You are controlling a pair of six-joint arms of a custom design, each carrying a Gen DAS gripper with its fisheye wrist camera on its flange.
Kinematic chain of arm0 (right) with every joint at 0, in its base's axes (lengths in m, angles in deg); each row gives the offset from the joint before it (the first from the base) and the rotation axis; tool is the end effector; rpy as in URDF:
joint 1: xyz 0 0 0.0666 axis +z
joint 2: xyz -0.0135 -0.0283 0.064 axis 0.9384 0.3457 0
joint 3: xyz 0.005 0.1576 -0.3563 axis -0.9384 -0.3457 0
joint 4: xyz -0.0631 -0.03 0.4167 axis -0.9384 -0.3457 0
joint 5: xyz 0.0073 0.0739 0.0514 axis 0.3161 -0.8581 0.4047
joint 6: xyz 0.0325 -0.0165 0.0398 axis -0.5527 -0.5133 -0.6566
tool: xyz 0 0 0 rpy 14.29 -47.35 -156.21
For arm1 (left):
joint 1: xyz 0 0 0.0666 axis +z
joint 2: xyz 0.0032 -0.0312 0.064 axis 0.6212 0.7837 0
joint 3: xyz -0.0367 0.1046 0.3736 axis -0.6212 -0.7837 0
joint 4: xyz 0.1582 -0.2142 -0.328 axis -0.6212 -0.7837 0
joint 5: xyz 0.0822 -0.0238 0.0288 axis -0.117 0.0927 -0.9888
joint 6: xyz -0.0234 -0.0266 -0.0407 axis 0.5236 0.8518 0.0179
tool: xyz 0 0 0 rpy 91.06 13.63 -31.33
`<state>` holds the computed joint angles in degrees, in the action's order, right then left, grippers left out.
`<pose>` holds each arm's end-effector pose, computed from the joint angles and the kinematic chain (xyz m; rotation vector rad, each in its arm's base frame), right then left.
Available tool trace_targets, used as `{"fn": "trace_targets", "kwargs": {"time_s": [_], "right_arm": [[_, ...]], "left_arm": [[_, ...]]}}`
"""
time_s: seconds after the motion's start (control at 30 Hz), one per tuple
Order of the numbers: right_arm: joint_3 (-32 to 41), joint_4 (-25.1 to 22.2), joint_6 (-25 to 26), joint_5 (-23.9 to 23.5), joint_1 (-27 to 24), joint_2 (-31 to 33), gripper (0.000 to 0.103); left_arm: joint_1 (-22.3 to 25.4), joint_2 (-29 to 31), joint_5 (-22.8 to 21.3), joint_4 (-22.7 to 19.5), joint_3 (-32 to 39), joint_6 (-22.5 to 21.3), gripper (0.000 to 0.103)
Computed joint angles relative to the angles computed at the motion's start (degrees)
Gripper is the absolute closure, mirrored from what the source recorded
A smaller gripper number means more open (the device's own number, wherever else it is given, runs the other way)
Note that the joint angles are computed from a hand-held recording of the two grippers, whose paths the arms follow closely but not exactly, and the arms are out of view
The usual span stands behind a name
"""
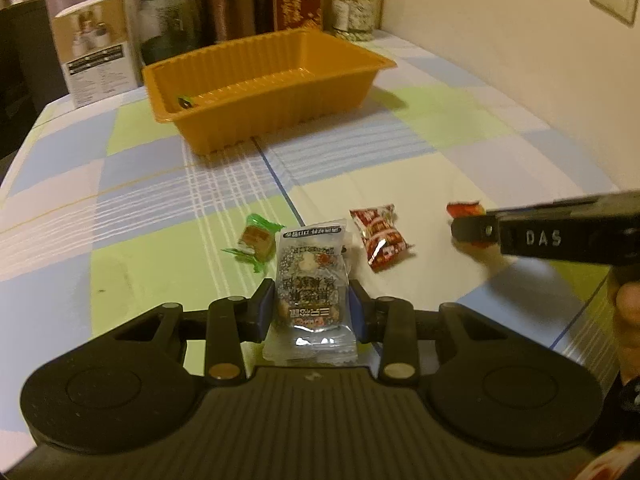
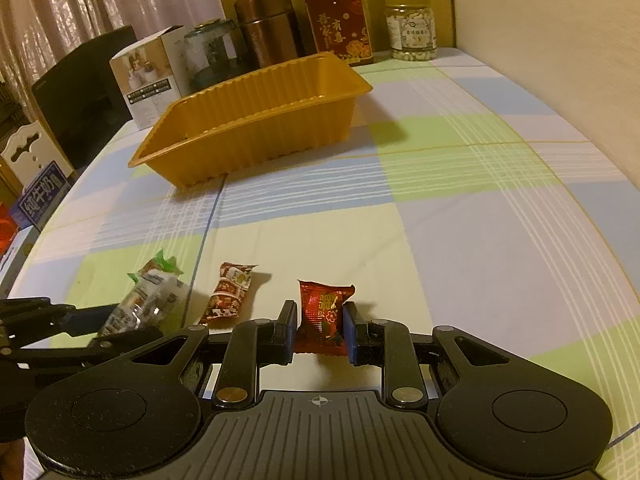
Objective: Organize snacks
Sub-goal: 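Carry both held packets over the orange tray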
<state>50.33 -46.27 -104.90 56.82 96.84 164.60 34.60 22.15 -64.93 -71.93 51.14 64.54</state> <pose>0.4668 0.2292 0.2566 0.2595 2.3603 0.2556 0.5247 -0.0465 0.2651 0.6391 2.3407 -0.2618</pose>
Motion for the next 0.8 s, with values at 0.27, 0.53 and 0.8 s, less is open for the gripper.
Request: {"fn": "trace_targets", "kwargs": {"time_s": [0.27, 0.53, 0.8], "right_arm": [[3.02, 0.68, 2.00, -1.90, -1.31, 0.30, 0.079], [9.81, 0.36, 5.77, -4.19, -4.19, 3.03, 0.079], [20.94, -2.83, 10.29, -7.24, -7.56, 9.20, 0.079]], "left_arm": [[0.43, 1.19, 0.55, -0.93, 4.47, 2.87, 0.069], [-0.04, 5.17, 0.85, -3.20, 12.62, 4.63, 0.069], [-0.83, 11.58, 2.59, -6.82, 24.33, 5.66, 0.069]]}}
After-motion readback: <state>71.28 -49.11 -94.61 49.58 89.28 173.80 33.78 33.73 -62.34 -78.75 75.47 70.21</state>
